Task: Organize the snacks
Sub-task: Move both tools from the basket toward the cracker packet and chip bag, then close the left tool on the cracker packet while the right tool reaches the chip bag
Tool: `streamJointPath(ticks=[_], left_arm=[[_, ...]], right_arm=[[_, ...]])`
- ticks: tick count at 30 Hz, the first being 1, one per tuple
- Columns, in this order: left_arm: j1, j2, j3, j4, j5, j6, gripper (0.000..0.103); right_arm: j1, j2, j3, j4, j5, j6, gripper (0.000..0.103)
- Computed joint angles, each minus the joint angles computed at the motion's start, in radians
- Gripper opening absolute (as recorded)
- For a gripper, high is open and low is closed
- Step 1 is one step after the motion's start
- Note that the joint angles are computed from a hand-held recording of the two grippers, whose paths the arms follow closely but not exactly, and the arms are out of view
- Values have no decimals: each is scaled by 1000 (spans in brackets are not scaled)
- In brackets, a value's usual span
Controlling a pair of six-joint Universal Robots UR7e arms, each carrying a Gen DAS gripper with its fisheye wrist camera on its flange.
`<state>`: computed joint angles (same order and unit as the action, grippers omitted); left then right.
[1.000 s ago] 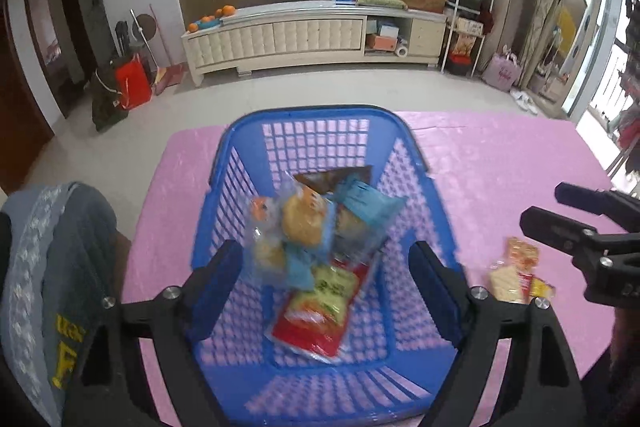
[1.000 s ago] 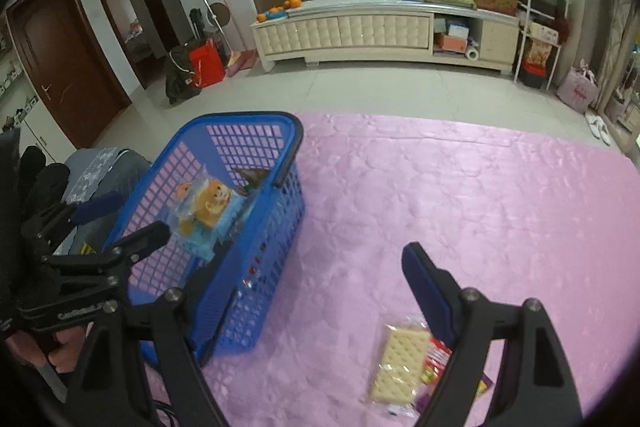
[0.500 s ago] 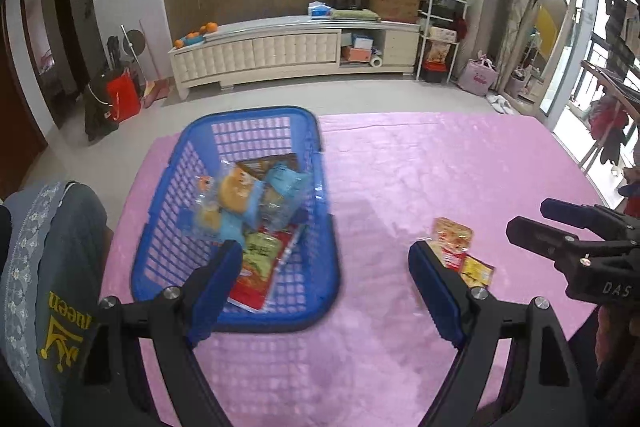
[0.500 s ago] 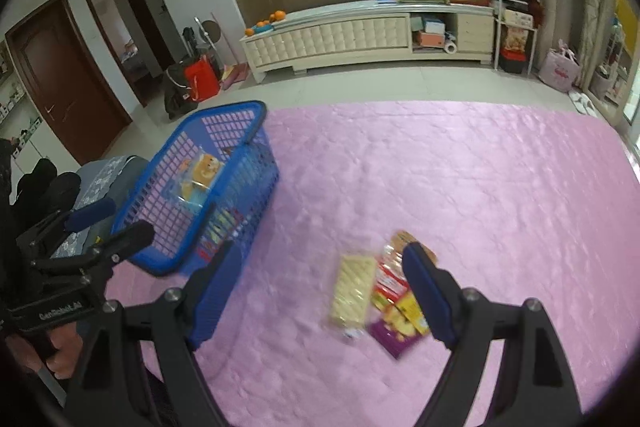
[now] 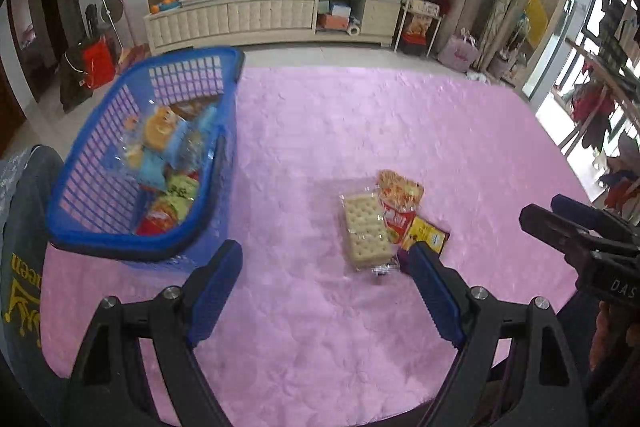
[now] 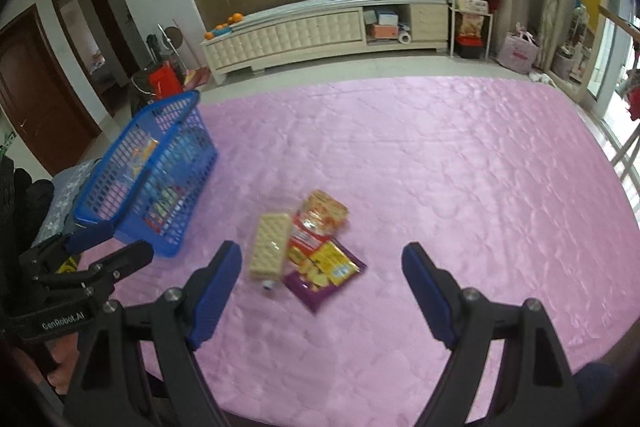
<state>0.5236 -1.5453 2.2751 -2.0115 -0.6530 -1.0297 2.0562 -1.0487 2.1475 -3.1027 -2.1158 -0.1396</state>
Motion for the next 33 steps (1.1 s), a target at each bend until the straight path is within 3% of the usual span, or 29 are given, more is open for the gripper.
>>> streamJointPath(ticks=[10, 24, 28, 31, 33], left_arm=[[66, 121, -10, -103, -68, 69, 83], [260, 339, -138, -281, -155, 287, 83], [291, 406, -184, -238, -113, 302, 83], [322, 415, -191, -272, -146, 319, 83], [315, 425, -187, -286, -120, 337, 83]], right_arm=[[-88, 9, 39, -2, 5, -16, 86], [-176, 69, 0, -1, -18, -39, 86], [-197, 78, -10, 14, 5, -35, 86], [-206, 72, -5, 19, 28, -37, 86], [-205, 72, -2, 20, 25, -35, 86]])
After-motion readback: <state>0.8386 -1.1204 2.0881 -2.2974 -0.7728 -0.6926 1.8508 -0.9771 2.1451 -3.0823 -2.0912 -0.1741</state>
